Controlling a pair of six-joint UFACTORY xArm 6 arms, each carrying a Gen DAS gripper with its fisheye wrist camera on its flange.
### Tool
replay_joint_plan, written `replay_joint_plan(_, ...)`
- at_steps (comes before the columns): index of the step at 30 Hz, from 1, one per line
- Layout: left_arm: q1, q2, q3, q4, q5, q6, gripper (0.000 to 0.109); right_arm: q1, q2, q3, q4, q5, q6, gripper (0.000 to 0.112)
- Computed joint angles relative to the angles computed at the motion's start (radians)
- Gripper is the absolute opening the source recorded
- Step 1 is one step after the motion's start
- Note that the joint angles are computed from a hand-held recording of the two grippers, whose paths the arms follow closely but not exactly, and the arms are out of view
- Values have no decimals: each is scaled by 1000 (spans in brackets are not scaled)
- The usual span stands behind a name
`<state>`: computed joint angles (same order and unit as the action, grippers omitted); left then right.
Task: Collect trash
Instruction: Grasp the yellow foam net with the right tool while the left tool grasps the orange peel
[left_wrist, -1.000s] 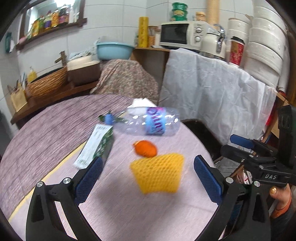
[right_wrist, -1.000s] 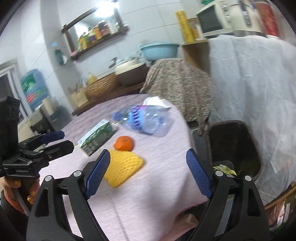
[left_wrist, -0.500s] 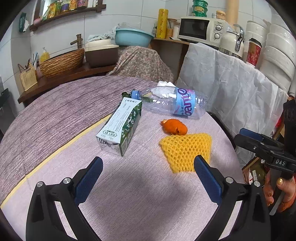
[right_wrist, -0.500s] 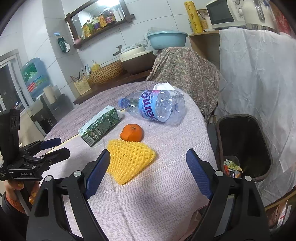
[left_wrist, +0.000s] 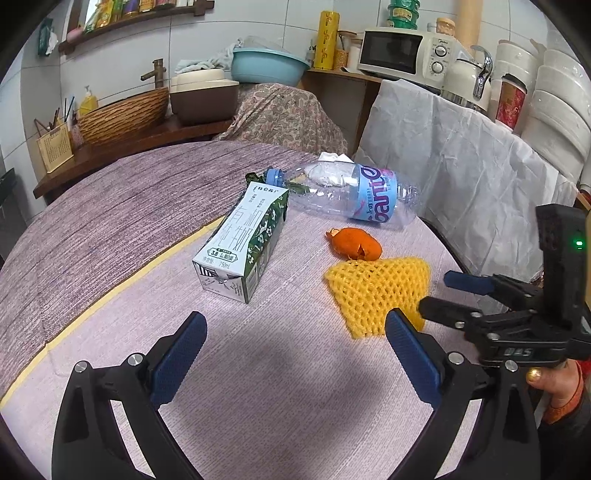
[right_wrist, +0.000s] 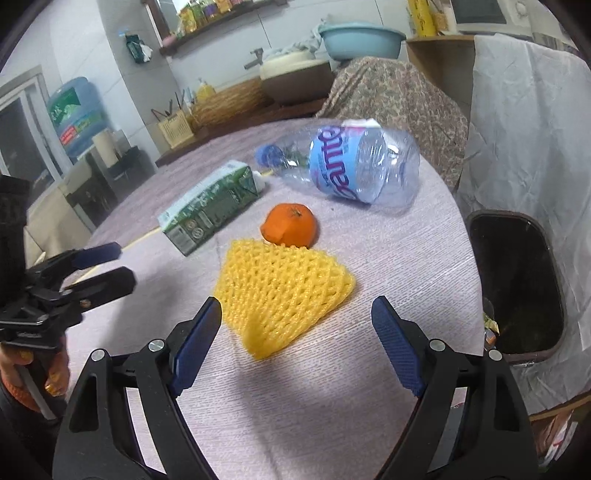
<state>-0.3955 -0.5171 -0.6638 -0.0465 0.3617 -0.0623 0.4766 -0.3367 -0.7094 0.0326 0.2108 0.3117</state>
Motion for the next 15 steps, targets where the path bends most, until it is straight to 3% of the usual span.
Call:
replay_joint_plan(4,-2,18,-22,7,11,-5,92,1,66,-57,-24,35,6,64)
replay_joint_plan(8,-10,51,-57,19,22,-27,91,8,94,-71,20,28,-26,22)
replay_joint_plan(10,-15,75,-80,-2,26,-17,91,16,76,-54,96,18,-90,17)
replay_joint_plan(15,-39,161,-159,-22,39,-16,91,13,-24,16,70,22,-112,16)
